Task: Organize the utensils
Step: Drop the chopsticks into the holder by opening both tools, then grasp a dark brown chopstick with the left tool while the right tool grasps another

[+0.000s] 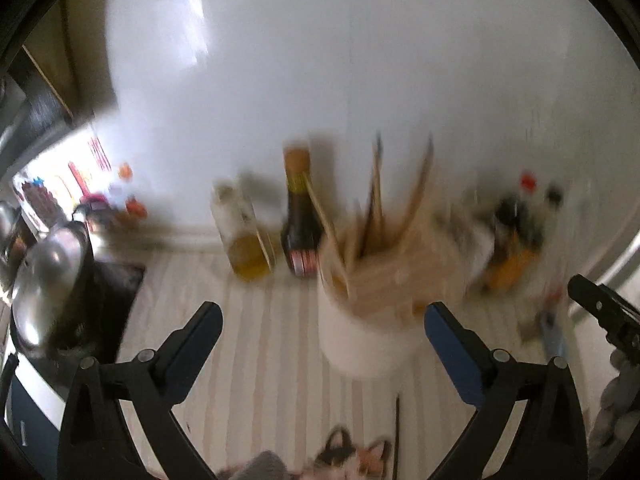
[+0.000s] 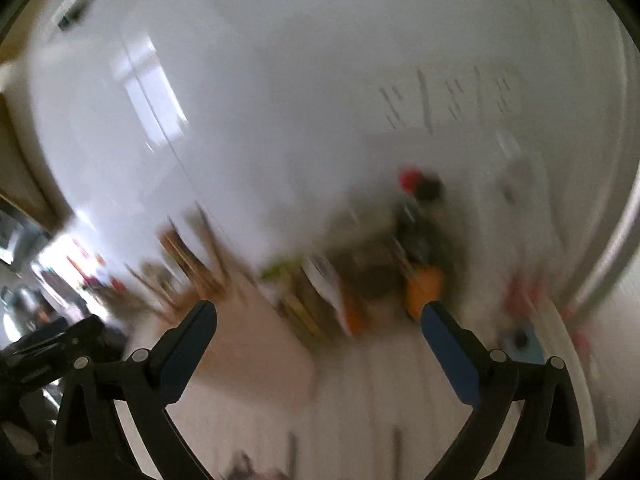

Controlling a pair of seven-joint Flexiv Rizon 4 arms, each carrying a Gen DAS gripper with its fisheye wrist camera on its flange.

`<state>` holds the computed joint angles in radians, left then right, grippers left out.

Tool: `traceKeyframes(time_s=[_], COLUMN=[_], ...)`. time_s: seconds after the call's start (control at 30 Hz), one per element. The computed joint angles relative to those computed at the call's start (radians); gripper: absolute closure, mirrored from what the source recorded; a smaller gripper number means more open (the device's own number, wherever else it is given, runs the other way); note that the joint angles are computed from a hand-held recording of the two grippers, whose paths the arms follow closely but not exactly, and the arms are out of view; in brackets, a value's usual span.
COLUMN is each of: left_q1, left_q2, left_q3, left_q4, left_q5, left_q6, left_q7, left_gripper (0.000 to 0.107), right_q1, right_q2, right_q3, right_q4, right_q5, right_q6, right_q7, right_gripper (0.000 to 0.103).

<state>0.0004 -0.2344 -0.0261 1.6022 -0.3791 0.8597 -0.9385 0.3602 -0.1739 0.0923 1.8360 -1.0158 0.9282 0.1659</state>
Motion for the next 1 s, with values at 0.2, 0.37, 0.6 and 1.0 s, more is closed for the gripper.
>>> traceKeyframes(time_s=[0.2, 0.37, 0.6, 1.0], left_q1=[-0.037, -0.055, -0.065, -0.106], left_q2=[0.017, 0.001, -0.041, -0.055], left_q3=[0.032, 0.041, 0.022, 0.006], left_q4=[0.131, 0.192, 0.213, 0.226], left_q5=[0.152, 0.25, 0.273, 0.282], left_q6=[-0.066, -0.093, -0.176, -0.164], left_q7=[-0.058, -0.112, -0.114, -0.079], left_gripper=[0.004, 0.008, 0.034, 0.102], right_q1=[-0.004, 0.003, 0.011, 0.027], right_q2=[-0.041, -0.096, -0.153, -0.157], right_q3=[0.08, 0.093, 0.087, 0.067], right_q4=[0.066, 0.098, 0.127, 0.163], right_q5=[0.442, 0.65, 0.77, 0.761], right_q6=[-0.097, -0.105, -0.036, -0.009], right_q7=[-0.288, -0.416, -0.501, -0.527], right_gripper=[0.014, 0.041, 0.063, 0.096])
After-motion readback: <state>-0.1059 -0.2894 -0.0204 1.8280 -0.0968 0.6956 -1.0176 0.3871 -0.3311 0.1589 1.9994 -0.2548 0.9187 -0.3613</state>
